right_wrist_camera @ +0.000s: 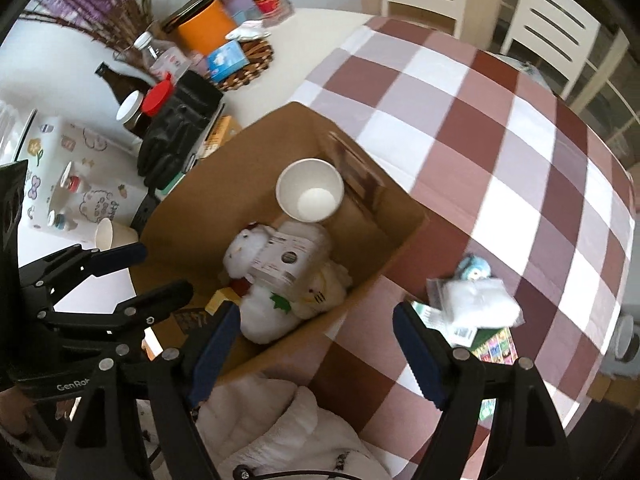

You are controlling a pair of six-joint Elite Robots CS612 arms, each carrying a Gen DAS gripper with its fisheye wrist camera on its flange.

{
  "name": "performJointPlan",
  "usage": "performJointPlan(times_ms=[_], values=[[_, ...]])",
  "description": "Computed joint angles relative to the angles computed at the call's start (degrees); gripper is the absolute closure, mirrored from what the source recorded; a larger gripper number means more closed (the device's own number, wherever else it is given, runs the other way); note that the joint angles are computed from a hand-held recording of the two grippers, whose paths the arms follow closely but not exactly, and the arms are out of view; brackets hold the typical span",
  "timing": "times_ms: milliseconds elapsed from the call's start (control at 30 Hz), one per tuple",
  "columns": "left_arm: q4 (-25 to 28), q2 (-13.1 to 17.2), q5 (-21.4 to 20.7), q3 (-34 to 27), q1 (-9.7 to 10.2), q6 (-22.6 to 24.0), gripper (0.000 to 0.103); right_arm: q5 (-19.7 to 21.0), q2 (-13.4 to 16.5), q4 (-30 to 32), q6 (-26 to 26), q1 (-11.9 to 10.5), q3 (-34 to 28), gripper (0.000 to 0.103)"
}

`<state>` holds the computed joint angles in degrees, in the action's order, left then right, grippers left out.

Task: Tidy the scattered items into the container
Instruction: 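Move both tools back toward the BRICKS box and cotton-pad bag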

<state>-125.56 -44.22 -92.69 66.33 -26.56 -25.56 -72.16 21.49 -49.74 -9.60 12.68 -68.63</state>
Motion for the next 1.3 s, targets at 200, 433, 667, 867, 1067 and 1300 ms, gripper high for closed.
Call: performJointPlan(times_ms=[200, 433, 667, 867, 1067, 1300], values=[[1.0, 0.2, 0.3, -0.8, -1.08, 2.3, 0.032, -0.1, 1.6, 0.9, 2.8, -0.9, -3.7, 0.022], [2.2, 0.4, 0.3, -1.6, -2.56, 5.0, 0.032, -0.4, 3.5, 2.6, 5.6, -2.3, -7.9, 0.022], [3.3, 0.8, 0.0, -2.6, -3.96, 7.1, 0.032, -0.5, 5.3, 4.0, 8.5, -3.8, -11.9, 0.022], [4.3, 1.4, 0.0, -3.9, -5.22, 9.5, 0.032, -0.6, 6.7, 5.0, 10.9, -5.1, -14.7, 0.022], [5.1, 2.2, -0.1, -5.3, -6.21, 11.1, 0.032, -1.0, 7.7, 5.6, 12.8, -6.2, -17.0, 0.022], [5.5, 3.2, 0.0, -7.0, -7.24, 10.2, 0.032, -1.3, 8.7, 6.4, 14.2, -7.4, -19.1, 0.022]])
